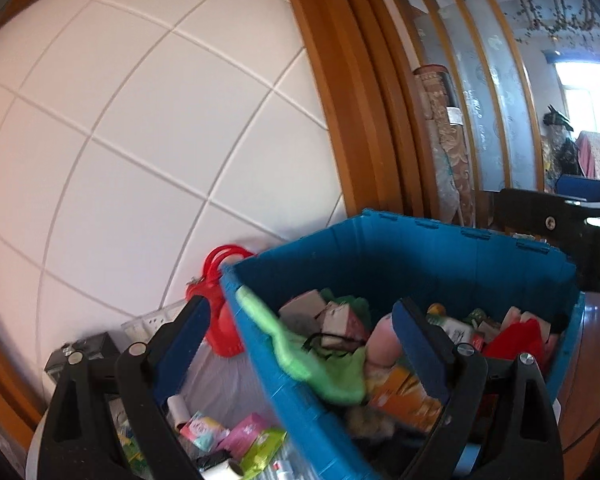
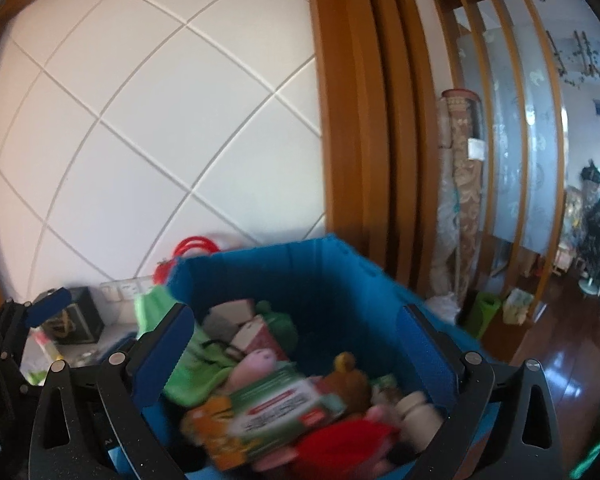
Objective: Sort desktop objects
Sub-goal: 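Carry both items over the blue bin and open both tools to drop them, then return both tools to the table toward the black roll and white paper roll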
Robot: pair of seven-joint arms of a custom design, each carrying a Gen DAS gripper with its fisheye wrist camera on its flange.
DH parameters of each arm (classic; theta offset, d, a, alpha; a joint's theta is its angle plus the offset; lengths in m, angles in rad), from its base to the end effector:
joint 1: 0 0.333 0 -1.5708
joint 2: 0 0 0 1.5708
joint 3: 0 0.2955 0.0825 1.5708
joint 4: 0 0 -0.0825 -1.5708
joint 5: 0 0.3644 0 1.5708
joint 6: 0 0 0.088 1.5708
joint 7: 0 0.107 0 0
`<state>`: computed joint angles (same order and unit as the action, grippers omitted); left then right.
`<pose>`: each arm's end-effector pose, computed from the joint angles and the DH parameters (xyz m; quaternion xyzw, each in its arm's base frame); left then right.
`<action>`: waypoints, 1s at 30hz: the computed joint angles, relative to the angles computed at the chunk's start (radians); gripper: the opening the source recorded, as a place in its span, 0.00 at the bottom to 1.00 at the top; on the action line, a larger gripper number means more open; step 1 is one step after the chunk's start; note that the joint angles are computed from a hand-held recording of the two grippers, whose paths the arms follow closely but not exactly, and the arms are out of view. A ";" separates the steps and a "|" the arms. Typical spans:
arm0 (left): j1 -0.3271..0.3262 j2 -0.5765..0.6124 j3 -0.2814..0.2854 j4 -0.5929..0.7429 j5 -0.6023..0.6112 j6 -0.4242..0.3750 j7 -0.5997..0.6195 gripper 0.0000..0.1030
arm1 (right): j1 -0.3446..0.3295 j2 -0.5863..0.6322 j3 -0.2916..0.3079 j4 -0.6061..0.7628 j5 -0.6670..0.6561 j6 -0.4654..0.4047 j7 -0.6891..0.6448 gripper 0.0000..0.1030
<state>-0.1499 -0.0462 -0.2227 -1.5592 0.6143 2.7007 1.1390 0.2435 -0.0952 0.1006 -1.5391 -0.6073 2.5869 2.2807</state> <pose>0.5136 -0.2264 0.7700 -0.4664 0.6555 -0.3948 0.4437 0.5030 0.1959 0.7950 -0.5621 0.5861 -0.3964 0.4282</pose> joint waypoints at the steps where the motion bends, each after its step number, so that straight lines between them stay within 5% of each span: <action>1: 0.006 -0.024 0.010 -0.035 -0.020 0.013 0.004 0.90 | 0.009 0.000 0.009 -0.002 0.004 -0.002 -0.001 1.00; 11: 0.162 -0.271 0.091 -0.409 -0.173 0.142 0.167 0.90 | 0.155 0.140 0.077 0.139 -0.125 -0.049 0.099 1.00; 15: 0.234 -0.308 0.130 -0.497 -0.216 0.162 0.255 0.90 | 0.241 0.280 0.082 0.286 -0.029 -0.090 0.014 1.00; 20: 0.344 -0.290 0.129 -0.534 -0.241 0.196 0.325 0.90 | 0.339 0.497 0.074 0.512 0.056 -0.161 -0.094 1.00; 25: 0.428 -0.239 0.106 -0.554 -0.282 0.257 0.372 0.90 | 0.360 0.702 0.094 0.702 0.216 -0.242 -0.293 1.00; 30: 0.430 -0.146 0.116 -0.535 -0.351 0.265 0.442 0.90 | 0.376 0.793 0.066 0.715 0.307 -0.272 -0.377 1.00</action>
